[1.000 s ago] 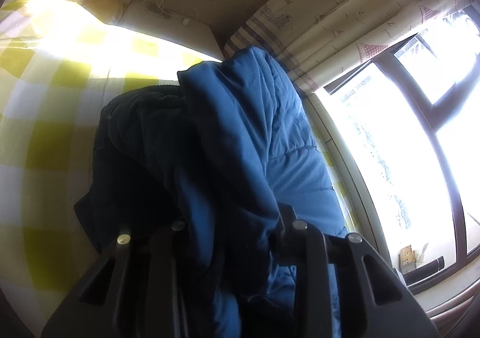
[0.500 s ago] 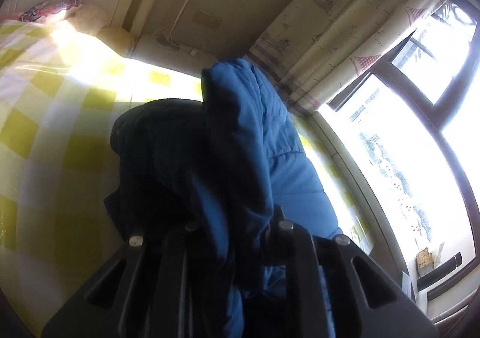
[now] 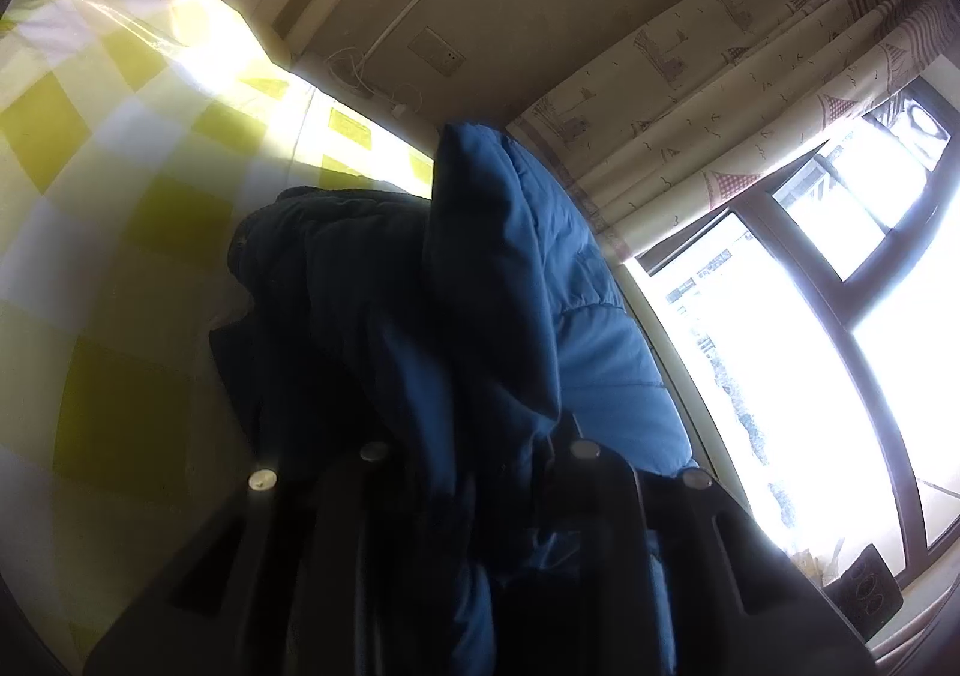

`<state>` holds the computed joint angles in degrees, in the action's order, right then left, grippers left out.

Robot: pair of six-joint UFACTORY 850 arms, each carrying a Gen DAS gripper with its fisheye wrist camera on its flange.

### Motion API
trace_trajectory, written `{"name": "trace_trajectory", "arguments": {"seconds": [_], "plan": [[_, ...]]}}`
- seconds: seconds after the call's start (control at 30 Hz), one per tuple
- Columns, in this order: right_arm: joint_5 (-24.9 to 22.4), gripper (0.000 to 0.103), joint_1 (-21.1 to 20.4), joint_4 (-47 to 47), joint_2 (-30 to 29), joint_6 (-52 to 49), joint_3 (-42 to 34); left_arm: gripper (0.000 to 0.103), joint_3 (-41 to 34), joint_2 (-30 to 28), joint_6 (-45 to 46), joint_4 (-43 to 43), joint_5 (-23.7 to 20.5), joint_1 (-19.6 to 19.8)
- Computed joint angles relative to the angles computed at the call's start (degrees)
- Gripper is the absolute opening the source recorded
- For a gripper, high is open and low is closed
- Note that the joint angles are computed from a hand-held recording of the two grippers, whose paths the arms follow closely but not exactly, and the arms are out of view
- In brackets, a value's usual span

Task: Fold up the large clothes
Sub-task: 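Press the folded end down onto the jacket with both grippers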

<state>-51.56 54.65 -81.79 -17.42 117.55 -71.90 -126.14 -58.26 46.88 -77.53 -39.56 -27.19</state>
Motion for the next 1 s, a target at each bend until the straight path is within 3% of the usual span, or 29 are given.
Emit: {"name": "trace_trajectory", "arguments": {"seconds": [0.07,0.23,0.3,0.4,0.57,0.67,0.7,0.73,0.8,0.87,0.93,1.0], "plan": [[0.97,0.060,-0.21,0.21,-3.10,-3.95,-5.29,0.023,2.96,1.67,2.08,-1.66,2.71,-0.28],[2.33,0.067,-1.06,-0.52,-15.14,-15.44,-22.11,0.024,3.58,2.09,2.40,-0.96,3.49,-0.49],[1.97,0.067,-1.32,4.12,-21.00,-25.28,-29.92,0.027,2.61,1.80,0.89,1.22,3.13,-0.36],[-6.01,0.068,-0.49,7.23,-30.09,-39.64,-38.17,0.044,-0.18,1.34,-5.19,9.74,2.97,0.08],[-6.34,0.067,-0.35,7.15,-30.97,-41.47,-38.44,0.047,-6.64,1.61,-24.38,34.91,5.34,-1.82],[-5.94,0.067,-0.57,7.67,-31.16,-41.65,-38.78,0.048,-22.37,-4.76,-42.13,52.81,-2.08,-3.47],[-5.69,0.067,-0.60,7.49,-31.03,-41.24,-38.49,0.053,-25.47,-6.10,-48.12,58.54,-2.49,-4.08],[-5.71,0.067,-0.55,7.35,-31.08,-41.17,-38.47,0.067,-26.17,-6.26,-54.11,63.44,-2.21,-4.38],[-5.92,0.067,-0.44,7.23,-31.20,-41.47,-38.52,0.077,-20.38,-2.95,-66.10,71.36,2.54,-3.38],[-5.68,0.067,-0.52,7.07,-30.96,-41.30,-38.14,0.075,-10.26,2.61,-71.14,71.21,7.65,-0.84],[-5.42,0.067,-0.53,6.77,-30.86,-40.71,-37.89,0.071,-4.25,6.16,-66.59,62.75,15.22,-0.20],[-5.38,0.067,-0.44,6.05,-30.78,-39.92,-37.42,0.071,-7.00,5.54,-54.72,57.26,16.18,-1.97]]}}
